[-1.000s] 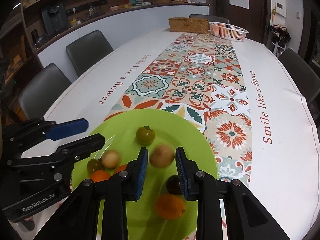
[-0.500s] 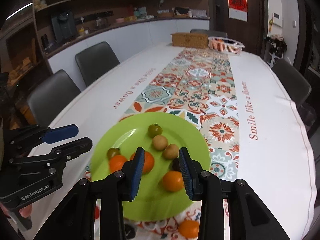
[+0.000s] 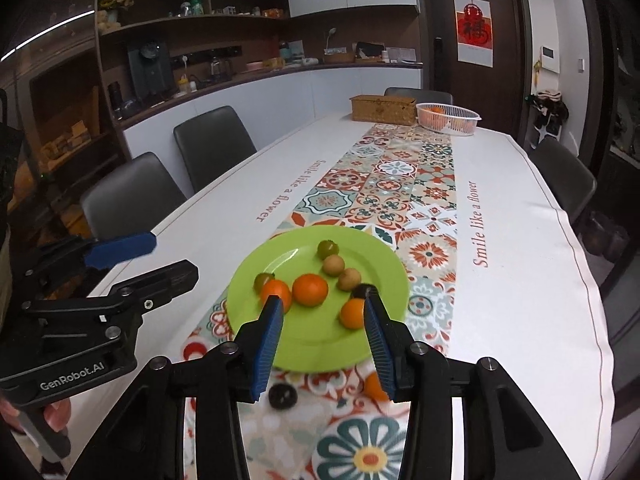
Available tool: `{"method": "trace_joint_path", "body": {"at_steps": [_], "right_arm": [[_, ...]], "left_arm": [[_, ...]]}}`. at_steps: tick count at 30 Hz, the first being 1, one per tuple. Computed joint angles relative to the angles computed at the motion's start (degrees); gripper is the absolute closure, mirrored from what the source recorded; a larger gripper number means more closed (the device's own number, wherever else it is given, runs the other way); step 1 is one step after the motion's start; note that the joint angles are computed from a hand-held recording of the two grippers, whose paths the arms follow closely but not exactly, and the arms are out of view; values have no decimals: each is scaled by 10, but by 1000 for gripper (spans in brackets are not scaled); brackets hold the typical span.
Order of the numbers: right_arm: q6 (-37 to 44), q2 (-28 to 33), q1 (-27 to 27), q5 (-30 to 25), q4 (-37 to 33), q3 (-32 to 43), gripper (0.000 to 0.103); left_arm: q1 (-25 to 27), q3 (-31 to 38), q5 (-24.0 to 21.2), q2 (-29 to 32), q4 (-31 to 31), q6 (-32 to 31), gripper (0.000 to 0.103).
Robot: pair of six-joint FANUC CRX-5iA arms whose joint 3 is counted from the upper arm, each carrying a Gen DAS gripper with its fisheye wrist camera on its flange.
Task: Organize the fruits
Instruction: 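Withdraw both open tools toward the dark plum and last orange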
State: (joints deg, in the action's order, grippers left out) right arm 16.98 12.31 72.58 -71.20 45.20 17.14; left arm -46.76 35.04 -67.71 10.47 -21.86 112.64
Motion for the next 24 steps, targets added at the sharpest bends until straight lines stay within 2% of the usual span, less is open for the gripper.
{"method": "trace_joint_path", "body": {"at_steps": [1, 7, 10, 12, 24], "right_arm": [[-5, -4, 5, -6, 6, -7, 49], [-22, -29, 27, -17, 10, -43, 48], [-33, -39, 35, -24, 12, -62, 43], [-36, -45, 36, -20, 5, -71, 42], [-42, -68, 28, 4, -31, -128, 42]], "left_arm": [[-6, -1, 0, -2, -8, 3, 37], [-37, -16, -5, -13, -36, 28, 28], [-44, -33, 1, -20, -35, 42, 23], [-48, -43, 5, -23, -37, 49, 20], [-45, -92, 27, -14, -12, 54, 19]]}}
